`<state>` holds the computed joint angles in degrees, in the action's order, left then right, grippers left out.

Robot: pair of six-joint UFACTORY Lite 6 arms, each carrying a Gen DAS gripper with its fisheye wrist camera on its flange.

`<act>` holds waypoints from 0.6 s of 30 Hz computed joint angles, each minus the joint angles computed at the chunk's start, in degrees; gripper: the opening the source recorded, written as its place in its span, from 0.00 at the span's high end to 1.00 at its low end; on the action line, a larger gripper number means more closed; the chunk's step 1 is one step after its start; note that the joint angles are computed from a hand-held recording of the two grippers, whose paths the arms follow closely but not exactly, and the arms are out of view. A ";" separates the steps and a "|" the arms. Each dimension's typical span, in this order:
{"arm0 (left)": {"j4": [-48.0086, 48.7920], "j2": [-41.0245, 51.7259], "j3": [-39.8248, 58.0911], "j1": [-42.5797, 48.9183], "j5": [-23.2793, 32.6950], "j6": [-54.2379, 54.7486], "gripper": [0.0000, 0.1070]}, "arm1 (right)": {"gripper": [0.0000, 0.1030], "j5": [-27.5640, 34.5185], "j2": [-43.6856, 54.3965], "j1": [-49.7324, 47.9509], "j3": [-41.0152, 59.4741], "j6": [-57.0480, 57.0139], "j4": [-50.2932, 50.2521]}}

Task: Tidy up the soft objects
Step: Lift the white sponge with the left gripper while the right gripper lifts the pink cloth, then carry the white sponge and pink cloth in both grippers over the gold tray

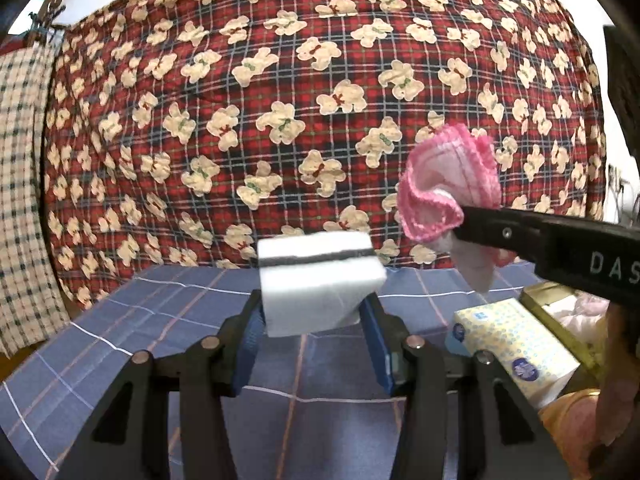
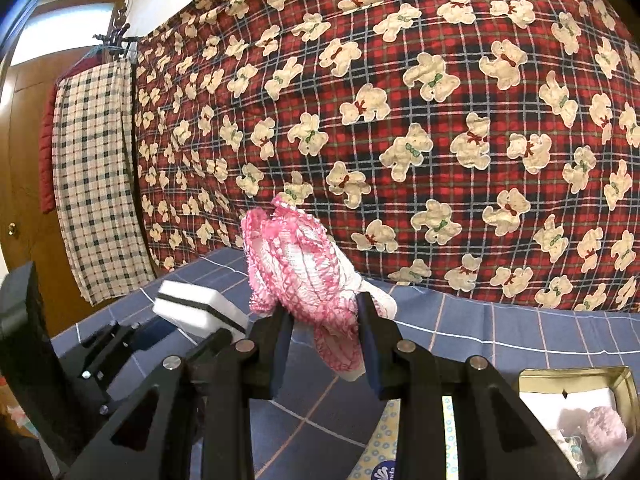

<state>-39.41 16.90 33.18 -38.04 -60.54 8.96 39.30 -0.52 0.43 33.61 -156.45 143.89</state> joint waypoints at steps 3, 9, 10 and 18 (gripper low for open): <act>0.19 -0.82 -0.08 -0.25 1.46 -0.85 0.56 | 0.67 -1.51 -2.60 -0.06 -0.94 0.05 -0.11; -2.36 -3.23 1.10 -3.14 5.41 0.76 0.56 | 0.66 -4.29 -8.88 -5.44 -2.54 8.41 -8.93; -2.88 -3.74 1.40 -3.85 6.12 1.05 0.56 | 0.66 -3.94 -9.68 -6.93 -2.89 9.95 -10.87; -7.21 -7.63 5.00 -9.80 11.84 6.21 0.56 | 0.66 2.24 -17.71 -23.86 -5.99 24.42 -32.32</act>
<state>-46.62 9.27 38.18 -47.84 -48.71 15.17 41.55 -18.23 -23.43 27.62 -132.03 111.58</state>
